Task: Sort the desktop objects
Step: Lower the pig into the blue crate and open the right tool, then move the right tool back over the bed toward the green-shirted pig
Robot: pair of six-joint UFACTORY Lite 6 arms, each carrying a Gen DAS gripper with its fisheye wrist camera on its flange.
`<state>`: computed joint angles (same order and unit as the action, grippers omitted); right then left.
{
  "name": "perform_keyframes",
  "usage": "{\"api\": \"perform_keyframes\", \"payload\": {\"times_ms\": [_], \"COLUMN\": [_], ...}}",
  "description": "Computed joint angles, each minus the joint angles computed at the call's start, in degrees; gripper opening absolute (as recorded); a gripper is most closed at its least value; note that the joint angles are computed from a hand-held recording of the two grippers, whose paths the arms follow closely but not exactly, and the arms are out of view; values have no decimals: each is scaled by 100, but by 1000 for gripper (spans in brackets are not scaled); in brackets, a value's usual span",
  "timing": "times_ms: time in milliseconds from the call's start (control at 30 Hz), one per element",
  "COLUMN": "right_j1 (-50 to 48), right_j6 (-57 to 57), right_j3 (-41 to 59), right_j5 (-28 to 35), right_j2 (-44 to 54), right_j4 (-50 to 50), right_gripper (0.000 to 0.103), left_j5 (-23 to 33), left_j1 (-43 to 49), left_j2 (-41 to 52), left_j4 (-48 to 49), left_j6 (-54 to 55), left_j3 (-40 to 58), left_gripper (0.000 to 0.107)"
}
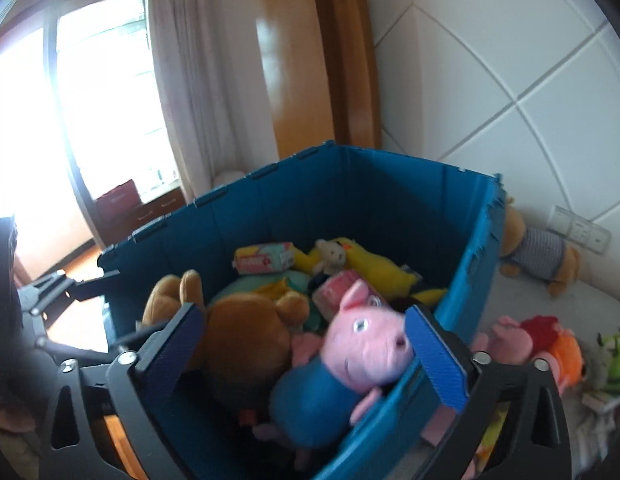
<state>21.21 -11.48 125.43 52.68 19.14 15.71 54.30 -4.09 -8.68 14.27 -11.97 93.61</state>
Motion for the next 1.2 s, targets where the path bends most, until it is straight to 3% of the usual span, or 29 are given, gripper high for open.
{"api": "perform_keyframes", "payload": {"times_ms": [167, 433, 700, 967, 1200], "right_j1": [422, 949, 506, -1333, -4236], "right_j6": [907, 2076, 2535, 1544, -1123], "right_j3": [-1741, -2781, -3711, -4545, -4970], "right_j5": [-587, -735, -808, -649, -118], "right_j2": [-1359, -2274, -3257, -4209, -4420], "right_j4": [-915, -2042, -2255, -1291, 985], "right_gripper": [103, 103, 103, 103, 103], "left_j5": [-95, -126, -66, -63, -120], "left_j1": [-111, -178, -1112, -2990, -4203], "left_j2": [-703, -1205, -1298, -639, 640], "left_j4": [-76, -219, 279, 999, 1344], "left_j6": [94, 196, -441, -1475, -2098], "left_j3": [-642, -1084, -1072, -516, 492], "left_gripper": [85, 85, 85, 85, 85]}}
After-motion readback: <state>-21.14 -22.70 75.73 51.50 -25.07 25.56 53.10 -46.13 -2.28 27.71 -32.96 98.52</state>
